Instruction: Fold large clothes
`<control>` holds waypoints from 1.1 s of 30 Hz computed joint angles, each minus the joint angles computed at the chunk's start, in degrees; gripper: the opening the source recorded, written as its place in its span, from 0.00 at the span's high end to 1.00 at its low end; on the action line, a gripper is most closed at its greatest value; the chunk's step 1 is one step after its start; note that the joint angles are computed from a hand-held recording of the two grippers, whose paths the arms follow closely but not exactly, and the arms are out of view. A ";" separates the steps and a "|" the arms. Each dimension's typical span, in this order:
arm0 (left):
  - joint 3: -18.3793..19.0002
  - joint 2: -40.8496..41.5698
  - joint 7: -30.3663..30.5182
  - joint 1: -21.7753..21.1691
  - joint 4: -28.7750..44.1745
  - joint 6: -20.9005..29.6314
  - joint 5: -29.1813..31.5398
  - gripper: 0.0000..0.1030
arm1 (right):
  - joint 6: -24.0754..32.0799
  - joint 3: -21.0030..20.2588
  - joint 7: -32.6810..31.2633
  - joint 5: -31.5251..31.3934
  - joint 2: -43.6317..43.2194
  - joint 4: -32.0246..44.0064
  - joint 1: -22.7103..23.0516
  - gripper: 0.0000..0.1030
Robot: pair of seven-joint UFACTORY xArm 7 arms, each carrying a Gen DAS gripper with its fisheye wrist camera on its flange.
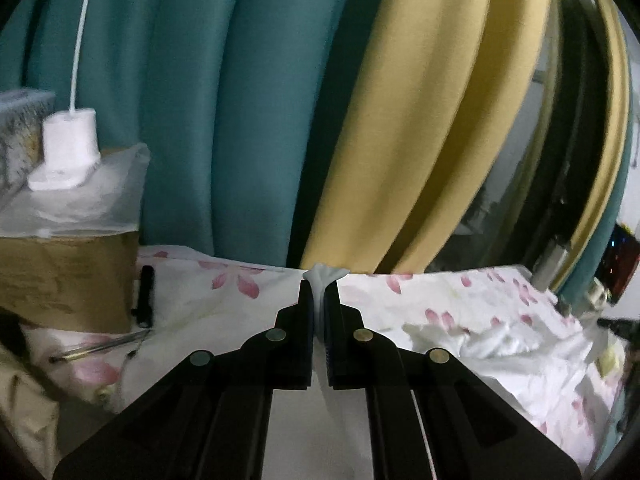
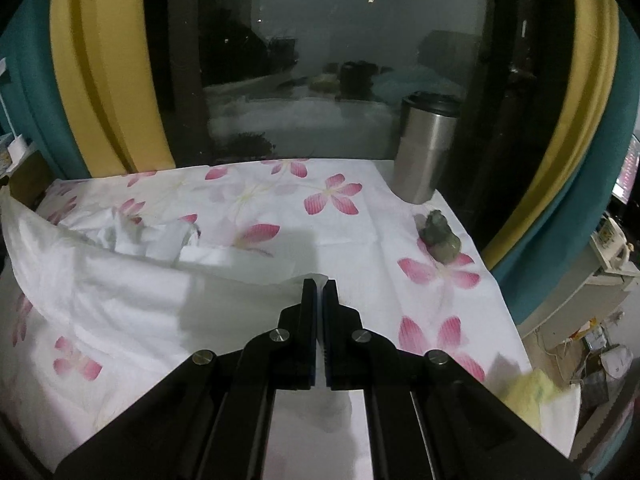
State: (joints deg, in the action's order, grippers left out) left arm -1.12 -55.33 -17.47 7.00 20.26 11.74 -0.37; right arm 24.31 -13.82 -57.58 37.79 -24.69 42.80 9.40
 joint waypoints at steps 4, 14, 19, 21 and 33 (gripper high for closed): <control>-0.04 8.10 -0.18 0.27 2.71 -4.37 -0.02 0.95 | 0.17 0.51 -0.69 1.53 6.53 4.84 0.73 0.98; -0.73 26.01 -1.64 2.95 8.99 -5.73 0.68 0.95 | 2.18 6.35 0.26 5.39 21.54 14.06 -4.77 0.97; -0.54 26.94 -1.63 1.95 8.71 -4.02 1.45 0.79 | -5.99 10.91 7.76 -5.37 20.29 9.52 -7.75 0.60; -2.00 24.52 -2.31 2.88 7.89 -3.93 2.68 0.48 | -11.10 11.53 8.27 -6.87 17.12 5.87 -7.51 0.36; -2.04 14.76 7.46 -16.91 4.97 1.02 0.59 0.40 | -17.21 6.78 -4.54 -4.04 -5.80 -14.62 18.18 0.32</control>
State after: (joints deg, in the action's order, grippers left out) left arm -3.15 -40.57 -10.00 -9.91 25.24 12.76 0.22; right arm 7.10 -7.05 -62.13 33.75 -30.49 28.18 27.58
